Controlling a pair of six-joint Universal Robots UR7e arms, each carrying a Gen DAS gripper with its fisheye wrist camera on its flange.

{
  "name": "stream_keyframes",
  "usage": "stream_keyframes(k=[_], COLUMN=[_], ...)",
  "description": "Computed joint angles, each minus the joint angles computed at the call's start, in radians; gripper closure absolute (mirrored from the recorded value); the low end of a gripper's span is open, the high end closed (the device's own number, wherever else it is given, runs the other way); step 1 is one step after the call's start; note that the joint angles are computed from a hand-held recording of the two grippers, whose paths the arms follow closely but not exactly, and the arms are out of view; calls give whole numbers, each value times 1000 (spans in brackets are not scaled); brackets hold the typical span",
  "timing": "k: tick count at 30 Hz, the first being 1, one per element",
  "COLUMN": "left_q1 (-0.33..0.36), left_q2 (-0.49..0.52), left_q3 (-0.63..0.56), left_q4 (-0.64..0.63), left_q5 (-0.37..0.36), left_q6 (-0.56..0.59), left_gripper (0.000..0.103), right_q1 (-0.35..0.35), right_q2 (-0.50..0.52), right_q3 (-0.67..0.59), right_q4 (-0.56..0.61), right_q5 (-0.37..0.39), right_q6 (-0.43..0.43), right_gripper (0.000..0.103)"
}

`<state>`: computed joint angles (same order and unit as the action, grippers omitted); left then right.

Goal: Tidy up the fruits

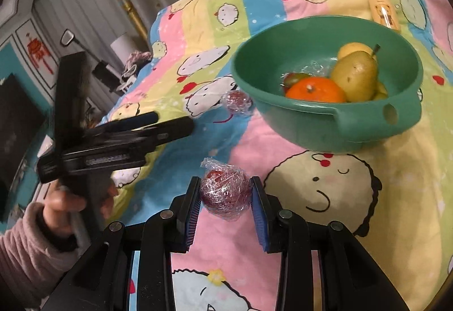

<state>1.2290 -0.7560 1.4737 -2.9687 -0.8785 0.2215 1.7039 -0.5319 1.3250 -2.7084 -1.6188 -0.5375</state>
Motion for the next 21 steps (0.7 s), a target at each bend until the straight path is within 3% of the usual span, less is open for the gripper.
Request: stream_keyframes(k=[10,21], left_q1=[24,56], left_q2=[97,136], left_q3=[-175,-295], left_q4=[133,314], left_q5=[-38,-142], left_q6=[137,215], left_gripper=[6,26], right_q1=[-16,-21], right_q2=[-3,5], right_q3=[-18,-33], right_q4=[34,54], right_q5=[35,29], right_q6=[33,40], right_gripper=[67,67])
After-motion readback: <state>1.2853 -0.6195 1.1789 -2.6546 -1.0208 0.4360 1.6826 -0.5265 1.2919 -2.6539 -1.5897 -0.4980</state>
